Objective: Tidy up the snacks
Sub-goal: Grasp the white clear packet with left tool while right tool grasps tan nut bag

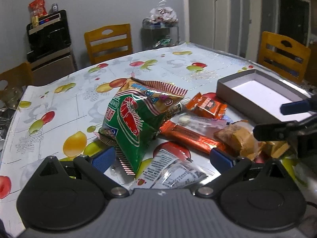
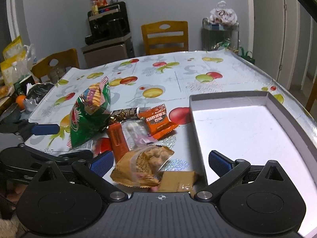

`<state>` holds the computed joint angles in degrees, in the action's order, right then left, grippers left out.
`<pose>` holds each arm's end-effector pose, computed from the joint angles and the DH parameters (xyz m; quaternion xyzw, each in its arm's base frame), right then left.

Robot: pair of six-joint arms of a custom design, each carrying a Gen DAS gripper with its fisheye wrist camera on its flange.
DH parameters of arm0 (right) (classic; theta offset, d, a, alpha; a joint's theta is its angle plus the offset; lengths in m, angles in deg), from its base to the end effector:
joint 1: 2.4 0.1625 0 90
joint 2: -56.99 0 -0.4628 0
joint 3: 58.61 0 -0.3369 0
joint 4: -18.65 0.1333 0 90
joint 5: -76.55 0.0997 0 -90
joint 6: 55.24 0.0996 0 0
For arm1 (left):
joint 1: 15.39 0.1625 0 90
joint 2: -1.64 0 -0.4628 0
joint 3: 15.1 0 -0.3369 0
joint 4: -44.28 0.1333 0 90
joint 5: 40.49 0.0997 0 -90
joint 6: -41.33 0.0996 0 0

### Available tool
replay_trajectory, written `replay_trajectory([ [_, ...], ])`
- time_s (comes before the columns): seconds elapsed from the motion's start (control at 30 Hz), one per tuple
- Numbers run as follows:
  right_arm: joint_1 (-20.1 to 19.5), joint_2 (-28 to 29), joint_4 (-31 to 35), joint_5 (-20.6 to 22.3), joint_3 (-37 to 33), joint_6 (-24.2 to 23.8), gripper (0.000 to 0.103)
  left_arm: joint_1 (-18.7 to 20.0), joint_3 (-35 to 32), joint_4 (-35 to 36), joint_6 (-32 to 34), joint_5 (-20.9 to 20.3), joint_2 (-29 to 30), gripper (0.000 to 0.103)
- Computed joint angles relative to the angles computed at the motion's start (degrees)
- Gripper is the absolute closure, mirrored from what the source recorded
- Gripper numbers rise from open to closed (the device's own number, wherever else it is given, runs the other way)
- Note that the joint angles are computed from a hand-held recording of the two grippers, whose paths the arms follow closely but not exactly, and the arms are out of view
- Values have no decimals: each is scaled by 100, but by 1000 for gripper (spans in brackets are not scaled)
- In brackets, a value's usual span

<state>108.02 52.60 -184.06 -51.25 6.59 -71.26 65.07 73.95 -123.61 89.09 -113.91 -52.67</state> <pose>0.3291 -0.6769 -0.0663 0.1313 -0.8524 0.4249 0.2752 0.0460 -0.7022 0.3449 0.3947 0.8330 -0.2999 0.2458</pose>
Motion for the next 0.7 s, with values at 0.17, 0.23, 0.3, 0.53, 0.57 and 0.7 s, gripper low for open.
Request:
replay_trajectory([
  [0.17,-47,15,222,245,-67,-53,0,132,-238,586,70,-211,-15,0],
  [0.23,-31,65,341,273,-166,-141,0,168,-309,725,11,-213,-3,0],
  [0.3,-15,126,426,312,-279,-247,0,215,-390,882,-55,-269,8,0],
  [0.53,-35,272,759,254,-596,-131,1,251,-526,1089,-148,-257,108,0],
  [0.57,-42,289,795,245,-636,-109,1,252,-543,1103,-158,-232,126,0],
  [0.7,-47,378,880,168,-797,-111,5,257,-568,1249,-117,-239,155,3],
])
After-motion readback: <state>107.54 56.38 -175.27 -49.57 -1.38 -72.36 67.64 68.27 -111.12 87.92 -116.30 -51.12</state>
